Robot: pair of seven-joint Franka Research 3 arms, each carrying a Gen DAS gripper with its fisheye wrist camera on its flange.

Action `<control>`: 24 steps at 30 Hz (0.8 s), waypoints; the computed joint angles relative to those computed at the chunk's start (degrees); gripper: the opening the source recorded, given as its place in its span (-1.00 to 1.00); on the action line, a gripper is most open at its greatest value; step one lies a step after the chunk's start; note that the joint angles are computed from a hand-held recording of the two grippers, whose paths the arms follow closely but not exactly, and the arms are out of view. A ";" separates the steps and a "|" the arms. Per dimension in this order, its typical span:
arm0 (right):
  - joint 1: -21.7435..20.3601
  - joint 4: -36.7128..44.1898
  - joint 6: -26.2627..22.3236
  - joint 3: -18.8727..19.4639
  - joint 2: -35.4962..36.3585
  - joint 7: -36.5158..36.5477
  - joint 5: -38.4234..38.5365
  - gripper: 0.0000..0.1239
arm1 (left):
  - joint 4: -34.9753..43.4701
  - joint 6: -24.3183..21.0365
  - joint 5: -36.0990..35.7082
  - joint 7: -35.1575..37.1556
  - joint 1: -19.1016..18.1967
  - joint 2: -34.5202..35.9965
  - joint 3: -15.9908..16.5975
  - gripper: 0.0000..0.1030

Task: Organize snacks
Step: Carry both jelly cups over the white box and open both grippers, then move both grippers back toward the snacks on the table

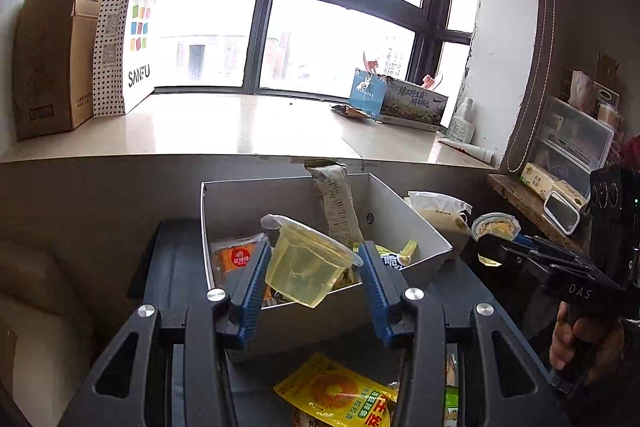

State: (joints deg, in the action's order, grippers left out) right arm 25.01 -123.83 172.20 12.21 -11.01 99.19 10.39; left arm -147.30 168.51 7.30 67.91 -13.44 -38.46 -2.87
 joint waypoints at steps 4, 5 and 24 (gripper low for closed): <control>-3.11 12.55 -5.21 1.18 9.48 7.91 -9.04 -0.19 | 7.25 -2.00 1.37 0.63 2.37 7.84 -1.07 -0.04; -2.49 15.43 -6.56 0.40 11.65 7.99 -8.78 -0.19 | 8.78 -2.58 1.13 0.79 2.50 9.68 -0.95 -0.04; 3.47 23.92 -14.85 -7.26 17.93 16.38 -18.41 0.66 | 10.99 -9.01 -2.50 4.03 5.78 13.51 -1.94 1.00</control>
